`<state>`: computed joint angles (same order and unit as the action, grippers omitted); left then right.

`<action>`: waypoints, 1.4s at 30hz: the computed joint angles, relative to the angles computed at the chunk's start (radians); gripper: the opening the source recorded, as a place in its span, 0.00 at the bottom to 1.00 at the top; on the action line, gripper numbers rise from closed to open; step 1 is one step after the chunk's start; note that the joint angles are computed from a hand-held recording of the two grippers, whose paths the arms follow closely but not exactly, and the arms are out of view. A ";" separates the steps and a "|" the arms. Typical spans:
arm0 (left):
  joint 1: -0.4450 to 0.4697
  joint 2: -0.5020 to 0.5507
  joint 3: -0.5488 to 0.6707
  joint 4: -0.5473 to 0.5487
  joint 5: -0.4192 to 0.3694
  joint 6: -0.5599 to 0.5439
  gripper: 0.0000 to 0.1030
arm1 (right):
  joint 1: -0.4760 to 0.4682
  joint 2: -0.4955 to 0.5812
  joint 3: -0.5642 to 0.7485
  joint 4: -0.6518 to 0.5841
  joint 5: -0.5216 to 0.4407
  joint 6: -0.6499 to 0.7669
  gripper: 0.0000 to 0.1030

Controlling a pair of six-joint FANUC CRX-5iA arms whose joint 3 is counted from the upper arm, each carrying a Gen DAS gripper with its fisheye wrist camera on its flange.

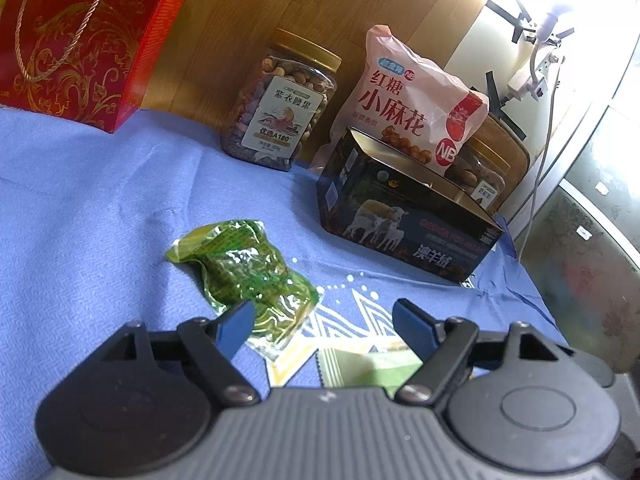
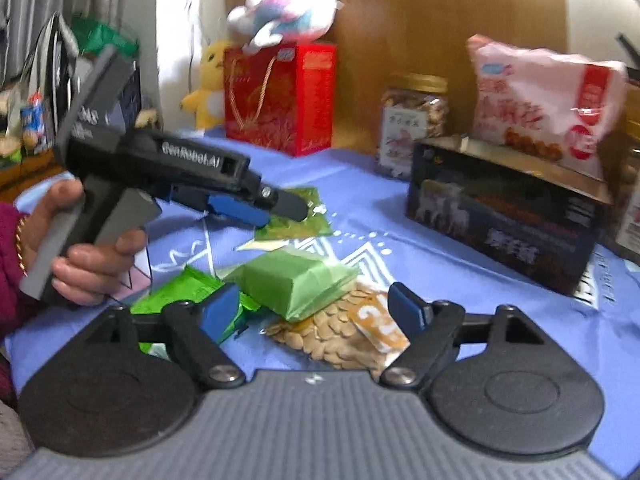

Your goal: Organize snacks

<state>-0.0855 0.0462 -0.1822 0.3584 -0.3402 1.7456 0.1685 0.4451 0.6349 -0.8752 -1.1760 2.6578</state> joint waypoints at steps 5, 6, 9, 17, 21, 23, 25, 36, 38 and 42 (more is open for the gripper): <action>0.000 0.001 -0.003 0.013 0.001 -0.013 0.77 | 0.006 0.049 0.073 -0.009 -0.070 -0.080 0.43; -0.001 0.001 -0.002 0.010 0.001 -0.010 0.77 | 0.008 0.045 0.069 -0.002 -0.065 -0.074 0.30; -0.001 0.002 -0.001 0.009 0.000 -0.008 0.78 | -0.002 0.026 0.043 -0.005 -0.052 -0.076 0.08; -0.001 0.002 0.000 0.011 -0.001 -0.010 0.78 | -0.057 -0.039 -0.051 -0.050 0.052 -0.087 0.08; 0.000 0.001 -0.001 0.014 -0.001 -0.012 0.78 | -0.091 -0.049 -0.056 -0.069 0.037 -0.111 0.08; -0.002 0.000 -0.006 0.022 0.007 -0.021 0.78 | -0.101 -0.052 -0.061 -0.068 0.022 -0.122 0.08; -0.006 -0.006 -0.032 0.075 0.041 -0.075 0.78 | -0.099 -0.058 -0.074 -0.052 0.022 -0.128 0.08; -0.085 -0.019 -0.057 0.338 0.035 -0.387 0.78 | -0.082 -0.069 -0.107 -0.007 0.027 -0.052 0.31; -0.081 -0.005 -0.024 0.291 -0.018 -0.340 0.78 | -0.080 -0.084 -0.127 -0.010 0.058 -0.021 0.42; -0.078 0.022 0.025 0.223 -0.099 -0.287 0.78 | -0.072 -0.089 -0.134 -0.006 0.089 0.026 0.43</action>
